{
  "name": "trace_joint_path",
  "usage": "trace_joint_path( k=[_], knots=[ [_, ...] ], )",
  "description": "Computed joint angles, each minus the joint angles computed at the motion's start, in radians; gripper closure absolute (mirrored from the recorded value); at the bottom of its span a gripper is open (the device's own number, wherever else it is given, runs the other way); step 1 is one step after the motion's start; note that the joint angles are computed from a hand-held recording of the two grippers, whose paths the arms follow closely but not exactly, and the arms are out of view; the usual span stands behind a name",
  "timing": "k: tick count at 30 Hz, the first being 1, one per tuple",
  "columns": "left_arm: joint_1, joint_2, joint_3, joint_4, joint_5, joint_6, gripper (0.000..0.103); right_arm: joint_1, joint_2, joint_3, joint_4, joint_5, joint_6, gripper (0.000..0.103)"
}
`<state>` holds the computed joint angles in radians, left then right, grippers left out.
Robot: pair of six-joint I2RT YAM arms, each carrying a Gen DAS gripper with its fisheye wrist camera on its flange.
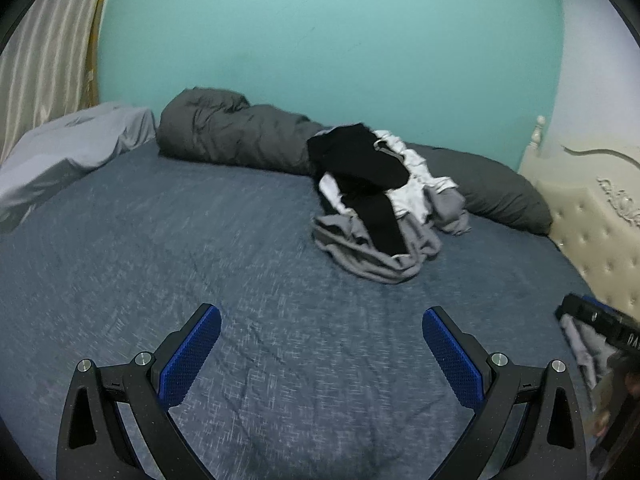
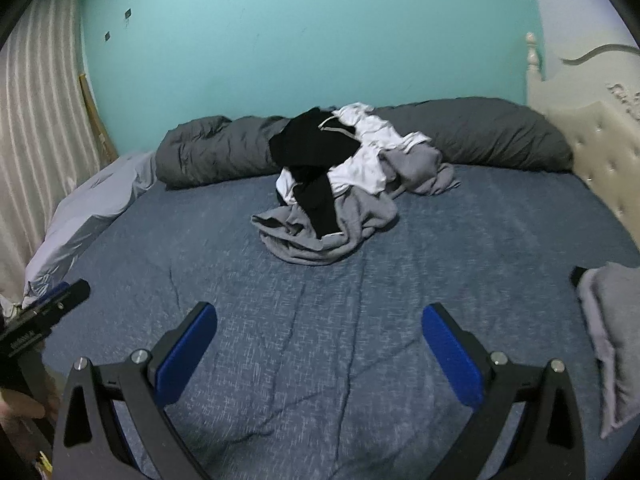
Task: Fold clothes
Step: 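Move the right tool to the pile and grasp the black hoodie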
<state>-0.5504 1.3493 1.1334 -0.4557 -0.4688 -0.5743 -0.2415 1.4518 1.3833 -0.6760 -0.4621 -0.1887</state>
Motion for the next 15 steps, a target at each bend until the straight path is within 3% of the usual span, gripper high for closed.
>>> trace_joint_path(
  k=[3, 5, 9, 15],
  knots=[
    [0.039, 0.046, -0.068, 0.111, 0.034, 0.007, 0.000, 0.042, 0.092, 0.017, 0.066, 0.027, -0.002, 0.001],
    [0.069, 0.079, -0.107, 0.181, 0.064, 0.014, 0.000, 0.068, 0.165, 0.051, 0.092, 0.040, -0.005, 0.009],
    [0.129, 0.137, -0.171, 0.303, 0.114, 0.010, 0.000, 0.116, 0.326, 0.161, 0.127, 0.061, -0.004, 0.013],
    [0.189, 0.193, -0.227, 0.411, 0.170, 0.000, 0.000, 0.172, 0.629, 0.482, 0.065, 0.050, -0.011, 0.027]
  ],
)
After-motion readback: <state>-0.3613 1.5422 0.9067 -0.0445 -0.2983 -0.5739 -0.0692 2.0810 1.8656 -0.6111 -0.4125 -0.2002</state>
